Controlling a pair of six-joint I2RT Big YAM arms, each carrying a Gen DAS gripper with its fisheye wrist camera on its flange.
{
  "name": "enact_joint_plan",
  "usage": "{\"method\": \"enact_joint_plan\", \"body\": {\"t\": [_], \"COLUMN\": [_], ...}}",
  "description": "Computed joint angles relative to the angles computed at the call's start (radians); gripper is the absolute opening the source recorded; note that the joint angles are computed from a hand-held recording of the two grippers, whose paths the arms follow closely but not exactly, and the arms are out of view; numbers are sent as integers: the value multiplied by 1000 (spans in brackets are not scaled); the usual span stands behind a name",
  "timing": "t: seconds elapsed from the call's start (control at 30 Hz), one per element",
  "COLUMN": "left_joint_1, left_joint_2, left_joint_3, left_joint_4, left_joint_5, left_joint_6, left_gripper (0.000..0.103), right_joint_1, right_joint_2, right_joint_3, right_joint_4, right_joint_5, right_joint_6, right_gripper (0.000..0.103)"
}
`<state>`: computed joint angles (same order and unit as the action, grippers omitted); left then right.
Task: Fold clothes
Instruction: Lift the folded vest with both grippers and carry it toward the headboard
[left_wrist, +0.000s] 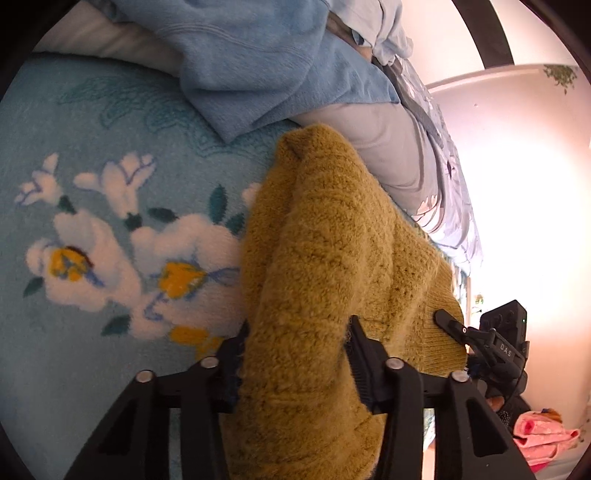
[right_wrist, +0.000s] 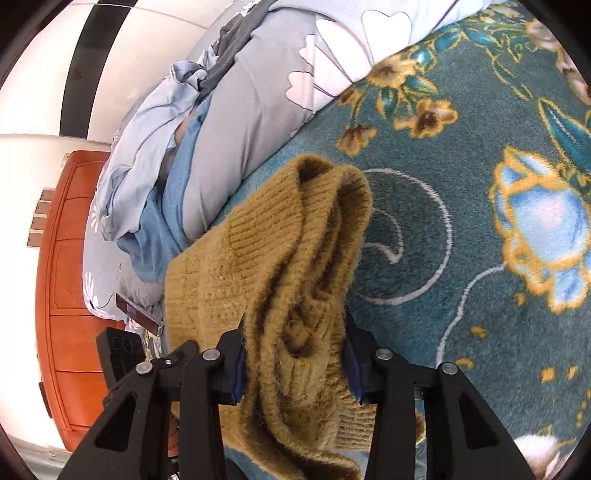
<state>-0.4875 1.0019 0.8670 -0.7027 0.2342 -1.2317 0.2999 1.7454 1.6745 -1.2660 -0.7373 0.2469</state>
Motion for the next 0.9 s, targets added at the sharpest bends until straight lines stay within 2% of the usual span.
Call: {"method": "enact_joint_plan", "body": {"t": [0.13, 0.33, 0.5, 0.6, 0.7, 0.83, 0.9], "left_joint_1": [-31, -104, -138, -154, -145, -118, -81], "left_joint_2": [-25, -39, -99, -131, -197, -326, -401], "left_joint_3": [-9, 23, 53, 83, 116, 155, 166], "left_joint_4": [24, 18, -33, -70, -161, -326, -411], "left_joint_5": [-36, -62, -105, -139, -178, -251, -263], "left_joint_6": [-53, -85, -72, -60, -27, 31, 58], "left_gripper": [36, 34, 34, 34, 34, 34, 34], "right_joint_1": [8, 13, 12, 30, 73, 161, 218], "right_joint_2": [-21, -61, -106, -131, -143, -146, -137], "right_joint_3": [27, 79, 118, 141, 171, 202, 225], "right_joint_4": [-37, -124, -189, -200, -194, -159, -148], "right_joint_5": [-10, 34, 69, 71, 70, 41, 29], "right_joint_6": [-11, -45, -85, -96, -86, -53, -42], "right_gripper": [41, 40, 40, 40, 40, 40, 40]}}
